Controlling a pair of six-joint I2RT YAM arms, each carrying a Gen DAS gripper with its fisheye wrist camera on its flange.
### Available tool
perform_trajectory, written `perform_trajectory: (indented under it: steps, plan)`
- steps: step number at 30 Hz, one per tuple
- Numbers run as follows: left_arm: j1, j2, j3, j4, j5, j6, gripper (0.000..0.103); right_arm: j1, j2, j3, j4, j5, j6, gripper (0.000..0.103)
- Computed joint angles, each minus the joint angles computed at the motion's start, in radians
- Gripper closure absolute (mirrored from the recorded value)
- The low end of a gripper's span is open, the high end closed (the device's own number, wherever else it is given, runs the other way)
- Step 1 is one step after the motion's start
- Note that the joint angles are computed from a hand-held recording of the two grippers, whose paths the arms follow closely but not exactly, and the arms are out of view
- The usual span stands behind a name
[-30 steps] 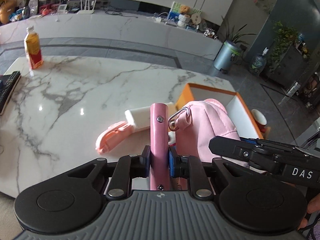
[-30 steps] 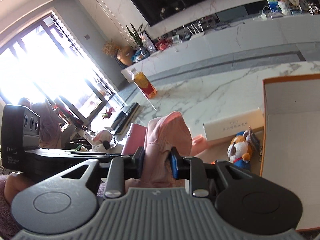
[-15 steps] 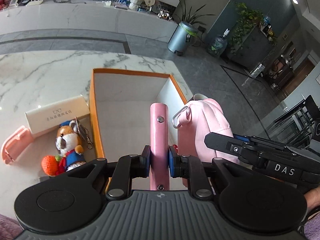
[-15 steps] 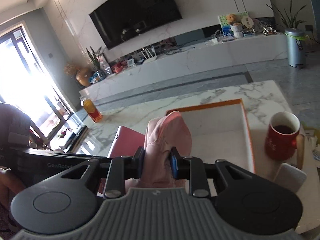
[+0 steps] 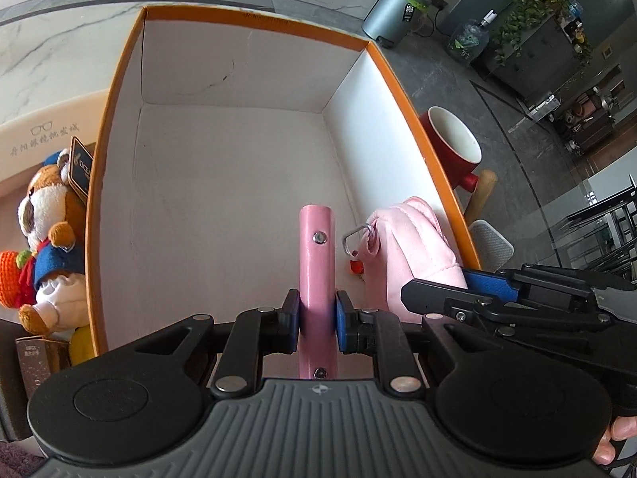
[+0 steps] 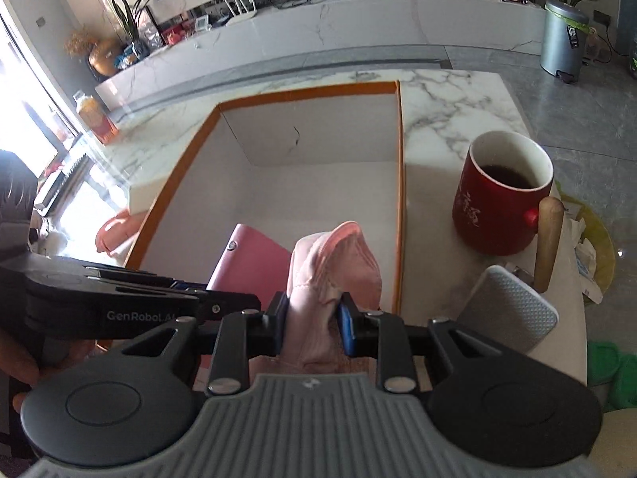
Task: Organize objects
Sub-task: 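Lift the pink wallet and pink bag with both tools over the orange box, then lower the pink wallet and pink bag with both tools into the box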
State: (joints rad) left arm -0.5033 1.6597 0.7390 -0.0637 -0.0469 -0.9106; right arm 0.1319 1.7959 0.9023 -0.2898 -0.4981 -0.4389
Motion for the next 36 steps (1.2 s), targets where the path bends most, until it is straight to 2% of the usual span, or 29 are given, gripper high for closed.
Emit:
perform_trajectory:
  steps: [3,7,12,16,18,19,20,24,27,28,31,34,36]
  plan:
    - [-0.006,0.024,0.003,0.012,-0.006,-0.033,0.083,0.006,0.018,0.024,-0.027,0.034,0.006,0.074]
    - [0.001,0.049,0.02,0.014,0.023,-0.049,0.083,0.004,0.026,0.054,-0.076,0.027,0.011,0.072]
    - [-0.009,0.033,0.008,-0.002,0.014,-0.067,0.083,-0.003,-0.008,0.046,-0.11,0.022,-0.004,0.067]
    - [-0.011,0.006,-0.013,-0.017,0.011,-0.074,0.083,-0.012,-0.062,0.011,-0.079,0.045,-0.015,0.061]
    - [-0.01,-0.009,-0.028,-0.014,0.012,-0.078,0.083,-0.014,-0.069,0.006,-0.076,0.048,-0.029,0.063]
    - [-0.01,-0.016,-0.037,-0.006,0.014,-0.08,0.083,-0.013,-0.08,-0.006,-0.064,0.054,-0.034,0.066]
    - [-0.011,-0.025,-0.05,0.011,0.021,-0.085,0.083,-0.01,-0.092,-0.02,-0.045,0.065,-0.036,0.074]
    - [-0.018,-0.076,-0.075,0.016,0.026,-0.099,0.083,-0.025,-0.136,-0.052,0.0,0.076,-0.041,0.083]
    - [-0.032,-0.082,-0.052,-0.008,0.011,-0.11,0.082,-0.038,-0.16,-0.068,0.031,0.101,-0.031,0.081]
    - [-0.037,-0.069,-0.039,-0.016,0.005,-0.106,0.082,-0.043,-0.17,-0.077,0.044,0.107,-0.029,0.077]
    - [-0.034,-0.012,-0.003,-0.037,0.016,-0.109,0.082,-0.075,-0.16,-0.047,-0.023,0.048,-0.049,0.076]
    - [-0.03,0.0,-0.014,-0.011,0.032,-0.129,0.082,-0.061,-0.168,-0.062,-0.024,0.07,-0.077,0.076]
    - [-0.023,-0.026,-0.04,0.012,0.055,-0.14,0.078,-0.047,-0.171,-0.078,-0.023,0.097,-0.104,0.076]
